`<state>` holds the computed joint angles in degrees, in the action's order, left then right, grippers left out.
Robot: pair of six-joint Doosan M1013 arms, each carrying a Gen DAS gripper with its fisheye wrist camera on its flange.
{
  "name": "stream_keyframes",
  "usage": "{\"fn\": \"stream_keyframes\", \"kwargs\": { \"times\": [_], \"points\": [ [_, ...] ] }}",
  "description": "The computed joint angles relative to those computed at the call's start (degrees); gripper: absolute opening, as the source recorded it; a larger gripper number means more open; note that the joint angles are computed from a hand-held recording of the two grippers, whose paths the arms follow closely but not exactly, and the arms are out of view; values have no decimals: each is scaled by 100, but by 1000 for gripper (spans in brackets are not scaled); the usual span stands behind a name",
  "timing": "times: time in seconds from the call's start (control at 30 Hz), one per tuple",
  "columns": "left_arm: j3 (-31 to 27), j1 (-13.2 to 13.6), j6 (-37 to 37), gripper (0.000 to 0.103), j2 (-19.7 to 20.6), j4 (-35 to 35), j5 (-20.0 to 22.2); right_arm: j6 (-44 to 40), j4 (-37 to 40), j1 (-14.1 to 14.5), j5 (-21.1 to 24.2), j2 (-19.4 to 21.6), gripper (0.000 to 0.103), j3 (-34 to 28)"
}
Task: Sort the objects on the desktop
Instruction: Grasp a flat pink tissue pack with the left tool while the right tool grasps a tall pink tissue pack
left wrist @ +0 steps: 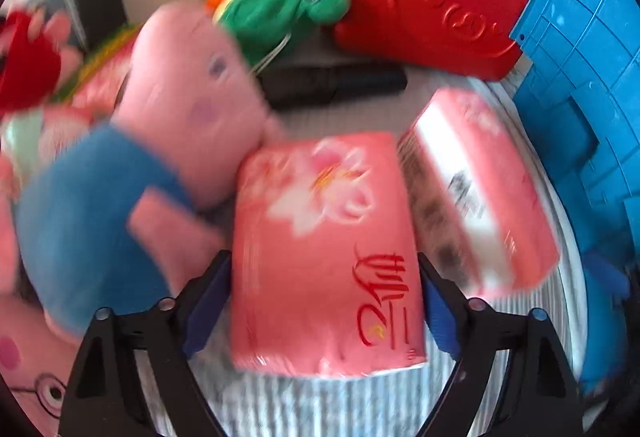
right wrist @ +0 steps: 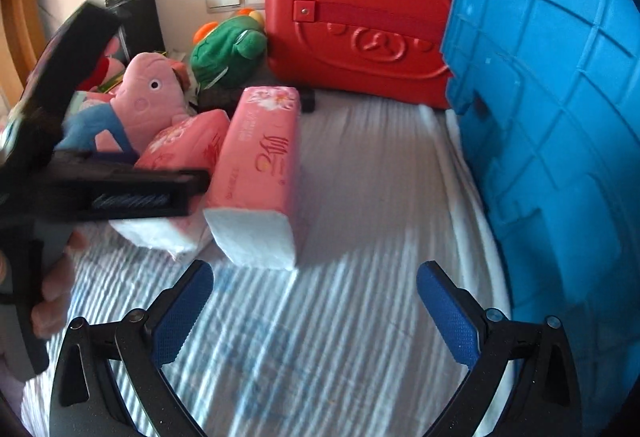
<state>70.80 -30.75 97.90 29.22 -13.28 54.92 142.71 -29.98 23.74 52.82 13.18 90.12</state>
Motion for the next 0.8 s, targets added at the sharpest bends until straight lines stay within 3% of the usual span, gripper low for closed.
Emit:
{"fn": "stream_keyframes", "kwargs": {
  "times": [0.2, 0.33, 0.43, 0.6, 0.7, 0.73, 0.8],
  "points": [
    [523, 8, 397, 86, -307, 480, -405, -124, 316, -65, -362, 115, 103, -122],
    [303, 25, 420, 86, -155, 369, -133, -146, 508, -131, -442, 223, 102, -244],
    [123, 32, 251, 87, -4, 354, 110, -242, 542, -156, -357, 326, 96, -350],
    [162, 51, 198, 84, -29, 274, 26, -342, 606, -199, -320, 396, 91, -399],
    [286, 36, 90, 81, -135, 407, -94, -451, 686, -225, -316, 441, 75, -423],
    [321, 39, 56, 80, -166, 426, -107, -502, 732, -232, -304, 460, 53, -439],
    [434, 54, 16, 80, -271, 438, -137, -481, 733, -225, -293, 458, 50, -439]
  ]
}}
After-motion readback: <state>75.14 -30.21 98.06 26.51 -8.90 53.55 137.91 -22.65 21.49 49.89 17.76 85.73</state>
